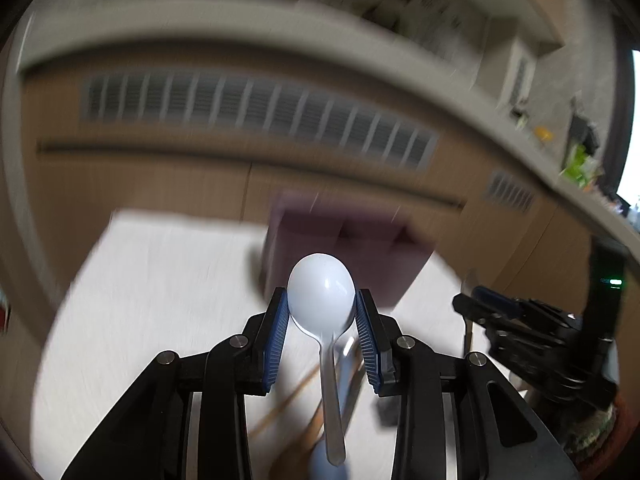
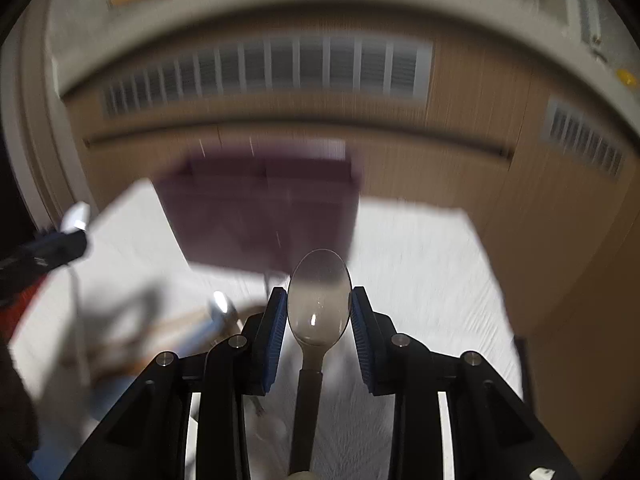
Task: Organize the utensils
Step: 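Lift both spoons over the maroon holder and open both grippers to drop them in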
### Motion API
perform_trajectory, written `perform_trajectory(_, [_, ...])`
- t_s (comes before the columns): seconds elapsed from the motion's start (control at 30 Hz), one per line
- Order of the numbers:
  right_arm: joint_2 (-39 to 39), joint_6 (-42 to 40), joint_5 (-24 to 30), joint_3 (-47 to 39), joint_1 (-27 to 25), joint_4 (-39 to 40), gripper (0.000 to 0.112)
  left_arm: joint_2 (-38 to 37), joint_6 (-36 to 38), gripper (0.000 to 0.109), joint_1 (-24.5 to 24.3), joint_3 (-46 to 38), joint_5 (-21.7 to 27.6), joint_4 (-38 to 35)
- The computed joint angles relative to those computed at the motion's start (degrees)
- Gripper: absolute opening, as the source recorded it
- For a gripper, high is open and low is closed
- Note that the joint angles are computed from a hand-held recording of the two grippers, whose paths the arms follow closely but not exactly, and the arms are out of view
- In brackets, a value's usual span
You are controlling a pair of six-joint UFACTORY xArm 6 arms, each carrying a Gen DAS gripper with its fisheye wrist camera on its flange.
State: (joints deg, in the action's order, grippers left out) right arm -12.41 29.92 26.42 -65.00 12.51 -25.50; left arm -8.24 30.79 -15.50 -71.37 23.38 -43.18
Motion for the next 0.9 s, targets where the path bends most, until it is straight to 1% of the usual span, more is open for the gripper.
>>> perform_trajectory(0.1, [-1.09,0.9,-7.28,-4.38,-1.29,-4.35,0.029,4.5,4.18,0.035,-0.77,-10.05,-0.97,-4.13])
perform_trajectory(0.17, [1.2,-1.04,-12.55,-9.69,-2.6,-4.06,0.029,9.39,3.98,0.035,-0.82,-18.1,-1.22,-6.62])
perform_trajectory(0.2, [3.14,-2.27,-15.34,-12.64,-3.35,-2.68,0.029,11.31,4.1,0.035,-1.02,-20.72,-2.3,-6.98])
perform_trajectory(0.23, [5.33,-5.08,-18.45,-15.16,-3.95,0.92,0.029,13.39,3.87,0.035,-1.52,-23.04,-4.54,-6.49])
perform_trajectory(0.27, [7.2,-9.32,-20.6,-17.0,-4.09,5.93,0.029,15.41,3.72,0.035,-1.98,-25.03,-6.67,-5.89])
perform_trajectory(0.3, [9.6,-13.41,-22.41,-19.23,-4.1,10.8,0.029,16.79,3.8,0.035,-2.11,-26.34,-7.58,-5.8])
perform_trajectory(0.33, [11.4,-15.53,-22.51,-21.12,-4.02,13.28,0.029,18.53,3.28,0.035,-2.15,-28.16,-7.86,-5.48])
perform_trajectory(0.4, [15.53,-19.31,-21.49,-25.15,-4.06,17.11,0.029,22.1,3.39,0.035,-1.72,-31.62,-6.54,-5.55])
perform_trajectory(0.43, [17.78,-20.18,-20.59,-27.04,-4.12,17.79,0.029,23.95,2.64,0.035,-1.58,-33.05,-6.43,-4.22])
perform_trajectory(0.47, [19.49,-19.29,-19.68,-28.55,-3.92,17.01,0.029,26.0,1.78,0.035,-1.39,-34.53,-6.33,-2.88])
perform_trajectory(0.5, [20.86,-19.91,-18.93,-29.3,-3.9,18.05,0.029,27.47,1.96,0.035,-0.9,-35.48,-5.84,-3.02])
perform_trajectory(0.53, [21.27,-20.7,-18.3,-29.26,-4.07,19.22,0.029,28.76,1.07,0.035,-0.81,-36.23,-5.74,-2.23])
perform_trajectory(0.63, [23.19,-19.66,-16.92,-28.4,-4.6,18.65,0.029,32.16,-2.78,0.035,-0.13,-36.84,-5.42,0.91])
perform_trajectory(0.73, [23.11,-19.19,-15.82,-25.47,-4.66,17.6,0.03,33.67,-3.56,0.035,0.07,-36.97,-5.04,1.04])
perform_trajectory(0.77, [22.71,-20.97,-15.12,-24.43,-4.46,19.24,0.03,33.57,-3.15,0.035,0.04,-36.48,-5.01,0.65])
perform_trajectory(0.83, [22.5,-29.65,-11.7,-23.67,-3.7,28.47,0.03,32.97,-1.87,0.037,0.19,-35.46,-3.27,-0.52])
perform_trajectory(0.87, [22.63,-33.01,-9.66,-23.88,-3.5,32.35,0.03,32.75,-1.58,0.047,0.43,-35.36,-1.72,-0.49])
perform_trajectory(0.9, [22.52,-35.23,-7.68,-23.9,-3.49,35.13,0.03,32.6,-2.39,0.063,0.59,-35.45,-0.85,0.79])
